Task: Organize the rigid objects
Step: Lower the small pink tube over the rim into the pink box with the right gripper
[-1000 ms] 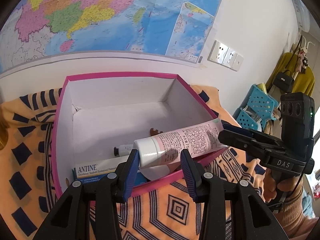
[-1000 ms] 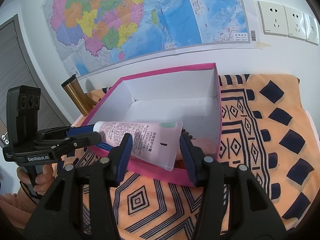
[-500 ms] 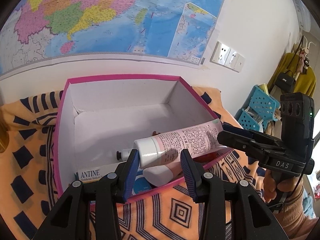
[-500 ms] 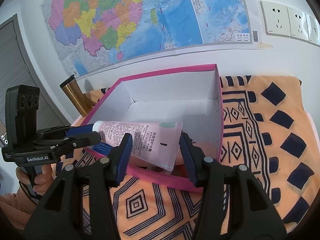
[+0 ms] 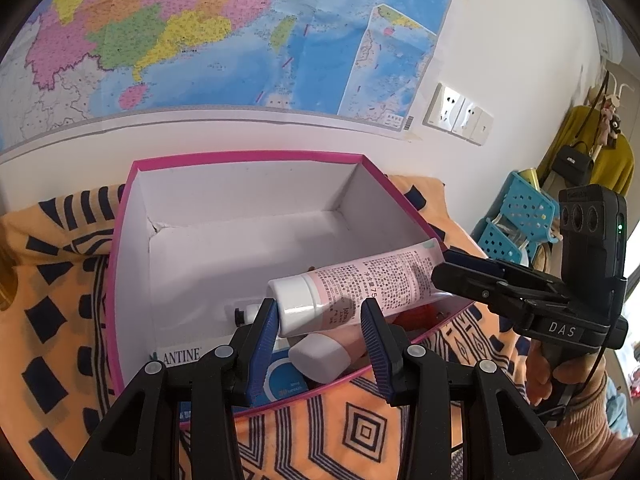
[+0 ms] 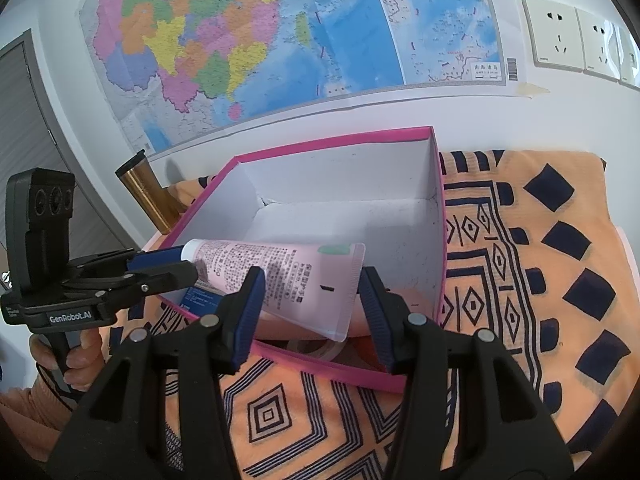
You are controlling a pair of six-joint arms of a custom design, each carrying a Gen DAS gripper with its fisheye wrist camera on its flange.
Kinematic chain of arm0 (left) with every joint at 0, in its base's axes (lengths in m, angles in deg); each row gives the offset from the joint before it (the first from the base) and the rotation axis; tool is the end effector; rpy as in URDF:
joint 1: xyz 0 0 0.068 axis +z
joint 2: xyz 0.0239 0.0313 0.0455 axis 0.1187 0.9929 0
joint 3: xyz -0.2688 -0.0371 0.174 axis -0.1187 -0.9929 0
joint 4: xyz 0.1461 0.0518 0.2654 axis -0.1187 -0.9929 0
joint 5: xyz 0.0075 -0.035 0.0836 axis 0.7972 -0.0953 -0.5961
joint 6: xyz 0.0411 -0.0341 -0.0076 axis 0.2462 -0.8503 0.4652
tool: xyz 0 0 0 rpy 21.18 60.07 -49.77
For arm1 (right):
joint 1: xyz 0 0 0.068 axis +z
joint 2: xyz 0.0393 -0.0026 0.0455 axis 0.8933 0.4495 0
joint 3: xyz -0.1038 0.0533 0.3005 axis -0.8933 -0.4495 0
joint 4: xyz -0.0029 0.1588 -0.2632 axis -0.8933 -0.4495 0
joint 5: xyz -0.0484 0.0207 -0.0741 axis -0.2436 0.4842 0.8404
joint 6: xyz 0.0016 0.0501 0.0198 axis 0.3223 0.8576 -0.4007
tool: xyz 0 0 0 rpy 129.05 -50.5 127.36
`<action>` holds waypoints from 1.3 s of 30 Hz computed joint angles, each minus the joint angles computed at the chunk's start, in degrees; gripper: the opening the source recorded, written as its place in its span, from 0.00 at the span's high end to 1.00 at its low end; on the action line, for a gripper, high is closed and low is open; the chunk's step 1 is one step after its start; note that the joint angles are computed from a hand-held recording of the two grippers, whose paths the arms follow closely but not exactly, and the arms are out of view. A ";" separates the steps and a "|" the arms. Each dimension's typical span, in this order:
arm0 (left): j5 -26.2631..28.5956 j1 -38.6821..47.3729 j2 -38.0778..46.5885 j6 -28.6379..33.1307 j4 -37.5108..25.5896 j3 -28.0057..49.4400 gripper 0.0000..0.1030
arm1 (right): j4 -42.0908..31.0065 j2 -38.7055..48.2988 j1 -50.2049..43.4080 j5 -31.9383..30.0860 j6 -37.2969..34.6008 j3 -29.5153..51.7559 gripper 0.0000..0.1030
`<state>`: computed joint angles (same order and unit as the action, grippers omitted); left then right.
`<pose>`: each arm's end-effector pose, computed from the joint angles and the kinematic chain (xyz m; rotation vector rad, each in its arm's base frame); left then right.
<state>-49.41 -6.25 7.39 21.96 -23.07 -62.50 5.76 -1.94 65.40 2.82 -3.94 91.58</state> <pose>0.1585 -0.0400 0.2109 0.0309 2.2818 -0.3517 0.2540 0.0320 0.2086 -0.6077 2.1960 0.7238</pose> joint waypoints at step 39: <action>0.91 3.17 9.12 1.25 4.59 1.90 0.59 | 2.75 8.62 2.42 2.43 0.89 4.47 0.50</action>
<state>-48.49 -3.08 16.51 23.21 -18.48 -60.60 8.51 6.67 67.82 5.25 -3.05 96.05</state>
